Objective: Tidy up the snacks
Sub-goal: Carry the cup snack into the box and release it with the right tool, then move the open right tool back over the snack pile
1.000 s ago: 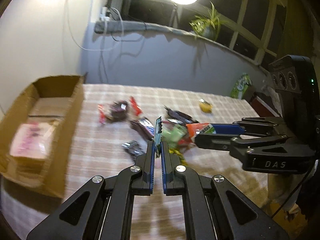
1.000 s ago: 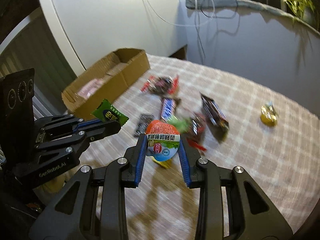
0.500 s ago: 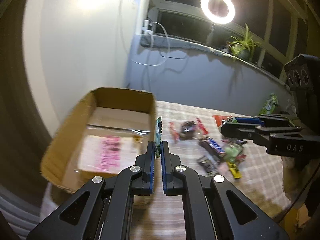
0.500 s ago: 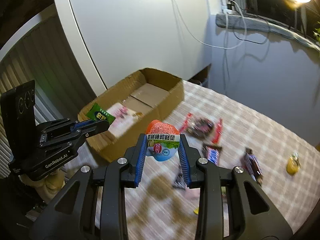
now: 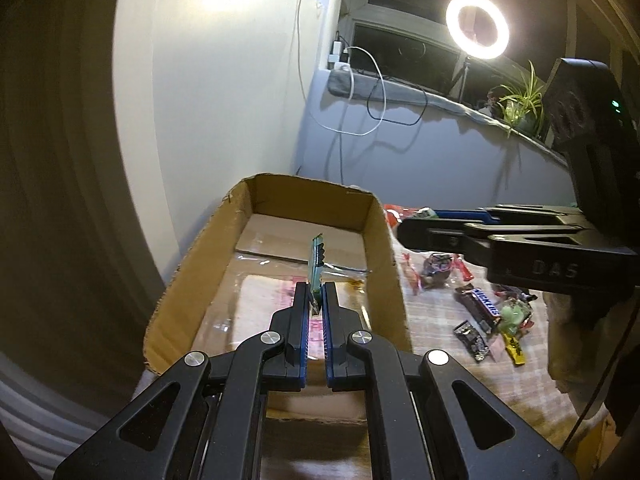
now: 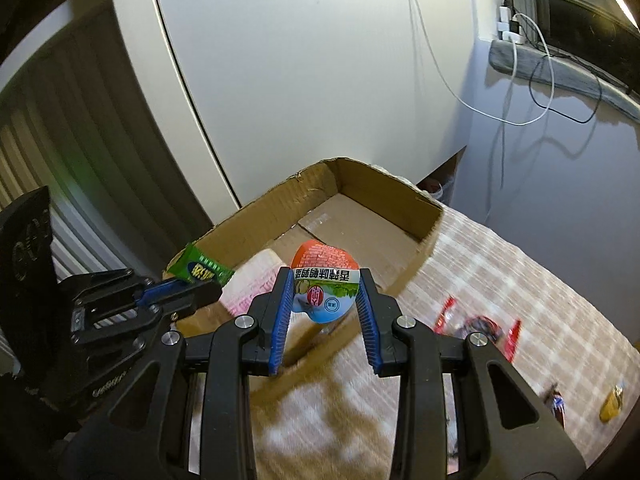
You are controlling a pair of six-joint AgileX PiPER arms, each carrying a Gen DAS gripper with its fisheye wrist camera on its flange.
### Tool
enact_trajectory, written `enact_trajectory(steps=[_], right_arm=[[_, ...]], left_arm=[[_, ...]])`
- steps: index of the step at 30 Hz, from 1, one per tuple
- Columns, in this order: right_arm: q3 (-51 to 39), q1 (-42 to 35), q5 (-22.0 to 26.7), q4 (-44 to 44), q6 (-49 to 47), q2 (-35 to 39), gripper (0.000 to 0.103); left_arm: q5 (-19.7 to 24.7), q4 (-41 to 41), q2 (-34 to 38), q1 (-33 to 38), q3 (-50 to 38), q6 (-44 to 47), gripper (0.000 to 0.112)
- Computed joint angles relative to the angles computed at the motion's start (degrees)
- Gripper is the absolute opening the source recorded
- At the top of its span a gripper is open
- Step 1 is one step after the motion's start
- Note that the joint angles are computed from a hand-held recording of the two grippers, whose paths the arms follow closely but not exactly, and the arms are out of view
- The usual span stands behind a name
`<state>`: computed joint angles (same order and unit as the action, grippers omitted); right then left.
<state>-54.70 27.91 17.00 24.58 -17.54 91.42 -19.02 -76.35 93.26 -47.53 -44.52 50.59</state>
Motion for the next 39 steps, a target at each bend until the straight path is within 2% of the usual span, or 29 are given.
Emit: enact_trajectory(steps=[7,14,19,20,21,23,24,27,30,39], right_arm=[[-4.19,0.58,0.18,-1.73,1.82,5.14,0.033],[-6.04,0.77,0.17,-1.98,2.14,7.22,0.034],[-6.01,0.64,-0.06,-2.09,2.05,6.82,0.034],[-5.9,0.65,-0.15,-2.39,2.31,6.66,0.034],[-5.75,0.56,-0.17,-2.35,2.26,6.46,0.035],[-5.18,0.46,-0.48,-3.15,3.17,5.87,0.046],[-4.76,0.45,-0.83,-3.91,4.0,5.47,0.055],[-3.54,0.34,-1.42,-5.56,5.85,4.01,0.062],[-2.36,0.28,-2.16,-8.56,8.97,2.53,0.074],[2.96,-2.25,-2.13,-8.88,8.43,-4.22,0.077]], left_arm=[[0.59,1.54,1.23,1.59,-0.66,-0.79,0.005],[0.53,0.01,1.75,1.74,-1.37,0.93,0.005],[-0.4,-2.44,2.05,1.32,-1.93,3.34,0.017],[-0.57,-2.59,2.03,1.22,-1.92,3.5,0.024],[-1.02,-3.06,2.04,0.98,-1.89,3.83,0.032],[-1.69,-3.59,1.92,0.61,-1.8,3.95,0.042],[-1.84,-3.28,1.76,0.51,-1.62,3.54,0.043],[-2.42,-4.42,1.45,-0.07,-1.57,4.35,0.046],[-3.06,-4.89,1.03,-0.86,-1.37,4.49,0.046],[-4.74,-7.23,0.33,-3.9,-1.73,5.78,0.047]])
